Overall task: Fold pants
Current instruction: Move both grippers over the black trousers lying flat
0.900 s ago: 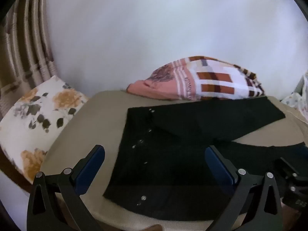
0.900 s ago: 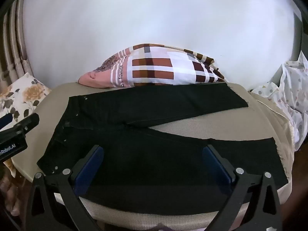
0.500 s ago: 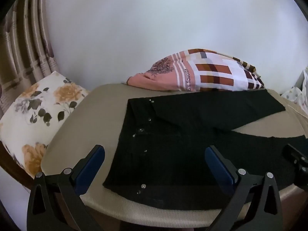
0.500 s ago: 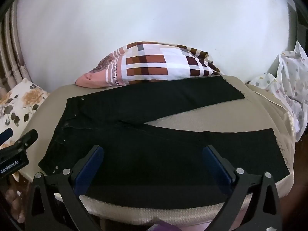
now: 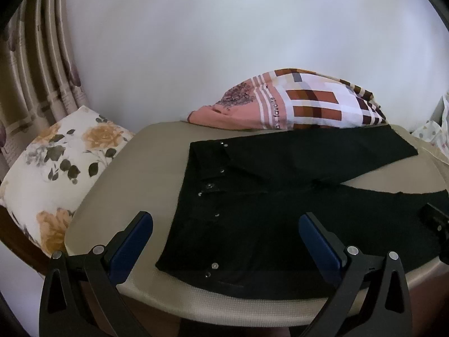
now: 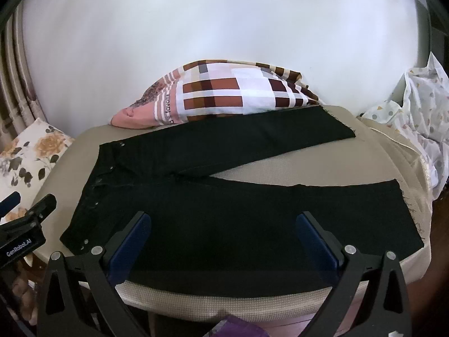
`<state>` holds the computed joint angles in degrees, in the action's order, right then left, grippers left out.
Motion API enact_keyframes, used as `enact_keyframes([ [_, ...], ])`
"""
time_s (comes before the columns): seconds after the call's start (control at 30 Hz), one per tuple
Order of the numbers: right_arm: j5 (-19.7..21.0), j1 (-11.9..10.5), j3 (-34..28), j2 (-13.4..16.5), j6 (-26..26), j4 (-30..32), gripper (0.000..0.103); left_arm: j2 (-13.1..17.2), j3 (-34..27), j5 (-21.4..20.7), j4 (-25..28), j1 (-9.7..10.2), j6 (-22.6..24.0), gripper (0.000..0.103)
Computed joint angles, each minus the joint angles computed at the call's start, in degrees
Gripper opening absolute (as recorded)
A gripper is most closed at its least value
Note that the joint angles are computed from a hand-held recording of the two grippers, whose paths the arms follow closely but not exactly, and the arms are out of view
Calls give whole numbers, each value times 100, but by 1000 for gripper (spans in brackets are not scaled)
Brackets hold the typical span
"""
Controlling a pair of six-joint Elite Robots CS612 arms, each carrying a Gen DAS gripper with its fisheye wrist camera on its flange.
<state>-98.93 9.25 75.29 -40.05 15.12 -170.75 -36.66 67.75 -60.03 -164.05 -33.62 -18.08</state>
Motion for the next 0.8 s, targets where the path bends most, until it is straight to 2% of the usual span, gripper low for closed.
enact_keyframes([
  [0.3,148,-31,-22,31,89,132,103,120,-157,72,113,23,135,103],
  [0.53,220,-61,-92,80,210,345,103,215,-259,-77,135,73,223,103],
  [0.63,233,-72,-124,104,246,464,103,254,-339,-402,219,142,226,103],
  [0.73,254,-89,-197,139,249,611,103,336,-408,-987,38,275,343,103],
  [0.8,255,-100,-238,160,251,698,103,406,-479,-1059,-43,346,404,103],
])
